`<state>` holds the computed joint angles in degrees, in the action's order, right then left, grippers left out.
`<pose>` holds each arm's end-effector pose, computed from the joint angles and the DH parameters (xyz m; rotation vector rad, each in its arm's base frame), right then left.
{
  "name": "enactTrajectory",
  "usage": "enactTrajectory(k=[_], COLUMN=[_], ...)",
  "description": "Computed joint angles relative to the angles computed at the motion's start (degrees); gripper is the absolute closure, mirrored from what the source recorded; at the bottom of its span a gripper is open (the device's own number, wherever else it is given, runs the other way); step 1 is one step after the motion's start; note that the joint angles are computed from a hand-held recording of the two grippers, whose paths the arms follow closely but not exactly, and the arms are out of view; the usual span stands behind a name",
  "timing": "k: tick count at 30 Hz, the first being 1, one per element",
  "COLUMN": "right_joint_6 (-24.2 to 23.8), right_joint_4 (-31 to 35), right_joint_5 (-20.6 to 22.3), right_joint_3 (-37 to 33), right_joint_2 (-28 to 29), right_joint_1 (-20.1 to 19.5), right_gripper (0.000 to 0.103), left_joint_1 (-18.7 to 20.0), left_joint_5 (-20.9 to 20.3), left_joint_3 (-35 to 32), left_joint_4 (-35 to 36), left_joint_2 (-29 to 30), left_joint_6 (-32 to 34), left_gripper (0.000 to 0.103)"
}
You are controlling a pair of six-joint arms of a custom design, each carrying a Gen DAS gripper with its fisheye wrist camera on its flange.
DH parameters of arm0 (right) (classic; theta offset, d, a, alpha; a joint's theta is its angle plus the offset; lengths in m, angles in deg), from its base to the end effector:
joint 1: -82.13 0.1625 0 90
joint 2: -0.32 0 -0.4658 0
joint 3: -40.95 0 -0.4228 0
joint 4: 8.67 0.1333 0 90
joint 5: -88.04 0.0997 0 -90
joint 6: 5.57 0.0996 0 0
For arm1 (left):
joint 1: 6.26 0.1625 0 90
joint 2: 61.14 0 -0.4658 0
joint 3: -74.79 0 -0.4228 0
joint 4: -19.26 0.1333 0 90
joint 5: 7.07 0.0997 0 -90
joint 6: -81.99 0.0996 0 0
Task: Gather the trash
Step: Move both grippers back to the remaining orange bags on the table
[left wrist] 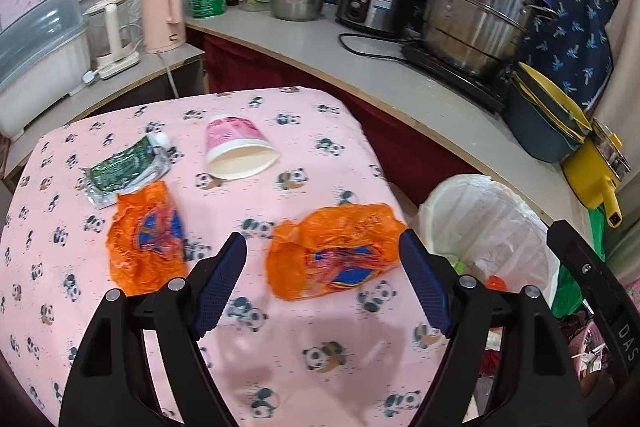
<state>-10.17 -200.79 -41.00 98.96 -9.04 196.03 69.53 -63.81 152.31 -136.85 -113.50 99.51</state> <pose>0.4131 -0.7581 -0.0451 0.1698 -2.3549 1.2923 -0.0135 -0.8188 0.3540 0.4002 2.3913 -0.8786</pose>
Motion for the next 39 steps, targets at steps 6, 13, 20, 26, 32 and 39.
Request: enactTrajectory(k=[6, 13, 20, 26, 32, 39], right_joint_6=[-0.12, 0.91, 3.41, 6.58, 10.07, 11.39], right_joint_4=[4.34, 10.17, 15.71, 21.08, 26.21, 31.38], right_joint_5=[0.29, -0.01, -0.10, 0.02, 1.20, 1.47], right_joint_3=[-4.38, -9.57, -14.52, -18.09, -21.05, -28.04], right_joint_2=[2.71, 5.91, 9.07, 11.38, 13.05, 16.65], right_joint_1=[0.97, 1.46, 1.12, 0.07, -1.44, -2.54], right_gripper=[0.053, 0.050, 0.045, 0.045, 0.045, 0.045], left_joint_1=[1.53, 3.68, 5.99, 8.09, 9.80, 11.01], left_joint_5=[1.76, 4.08, 5.65, 6.88, 7.50, 7.52], left_joint_3=[-0.36, -1.18, -2.99, -5.63, -9.34, -13.94], left_joint_4=[-1.31, -2.73, -2.23, 0.04, 4.20, 8.42], left_joint_2=[-0.97, -1.62, -1.65, -0.68, 1.22, 4.34], left_joint_6=[-0.62, -1.47, -2.87, -4.72, -7.03, -8.22], left_gripper=[0.028, 0.025, 0.019, 0.015, 0.013, 0.012])
